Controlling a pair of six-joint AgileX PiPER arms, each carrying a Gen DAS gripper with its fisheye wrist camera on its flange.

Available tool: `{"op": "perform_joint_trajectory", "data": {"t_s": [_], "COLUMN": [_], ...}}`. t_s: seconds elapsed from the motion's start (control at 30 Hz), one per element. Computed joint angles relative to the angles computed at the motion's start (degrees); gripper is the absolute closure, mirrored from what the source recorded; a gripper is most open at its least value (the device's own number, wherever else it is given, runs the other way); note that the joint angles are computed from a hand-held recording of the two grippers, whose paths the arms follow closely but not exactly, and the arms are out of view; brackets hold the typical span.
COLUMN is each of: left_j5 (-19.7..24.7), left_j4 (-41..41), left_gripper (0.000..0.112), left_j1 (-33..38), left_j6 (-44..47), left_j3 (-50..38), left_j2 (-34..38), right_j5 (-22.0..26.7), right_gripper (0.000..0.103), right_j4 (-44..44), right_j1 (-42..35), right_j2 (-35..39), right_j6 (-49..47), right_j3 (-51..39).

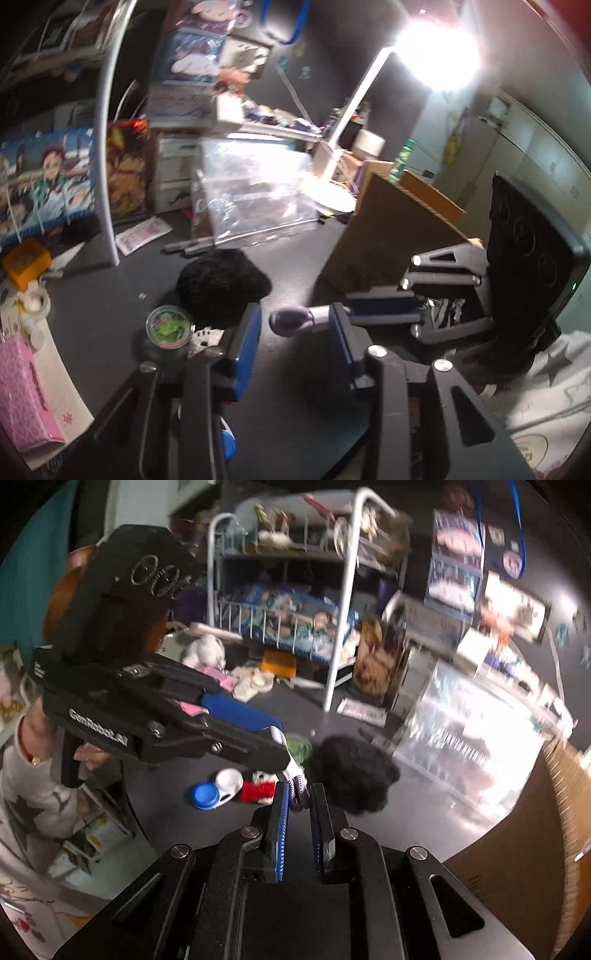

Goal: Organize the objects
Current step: 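Raise the cable with the right gripper while the left gripper grasps it, then carry the cable with the left gripper into the cardboard box and release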

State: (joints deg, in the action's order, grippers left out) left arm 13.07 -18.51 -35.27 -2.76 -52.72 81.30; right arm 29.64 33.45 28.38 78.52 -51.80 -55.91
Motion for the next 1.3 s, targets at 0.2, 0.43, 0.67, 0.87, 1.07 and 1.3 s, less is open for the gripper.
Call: {"op": "perform_joint_trajectory", "data": {"t_s": [0.2,0.43,0.67,0.87,1.07,1.3], "left_j5": [3.4,7.7,12.8,17.9,24.7,36.1], "left_j4": [14.1,23.1,26.3,25.5,23.5,19.0], "left_gripper": [0.084,0.088,0.089,0.089,0.089,0.089], "left_j1": [-2.1,-3.9,-5.8,-6.8,-7.8,-8.3], "left_j6": [-12.0,-18.1,-17.8,-14.1,-9.5,-3.9], "left_j3": [-2.1,-8.1,-18.6,-31.0,-46.0,-69.1], "left_j2": [-2.8,-1.8,3.1,10.5,20.2,35.2], "right_j5": [1.9,2.7,5.1,8.9,12.7,18.6], "right_gripper": [0.096,0.096,0.096,0.096,0.096,0.096], "right_j4": [-4.1,-7.4,-8.0,-3.1,2.6,7.2], "right_j1": [0.9,0.0,-4.4,-12.1,-21.2,-31.8], "right_j2": [-3.4,-5.3,-7.2,-7.3,-7.0,-3.8], "right_j6": [2.5,4.0,3.0,-3.1,-10.0,-15.0], "right_j3": [-1.6,-4.0,-6.7,-9.3,-10.1,-12.5]}}
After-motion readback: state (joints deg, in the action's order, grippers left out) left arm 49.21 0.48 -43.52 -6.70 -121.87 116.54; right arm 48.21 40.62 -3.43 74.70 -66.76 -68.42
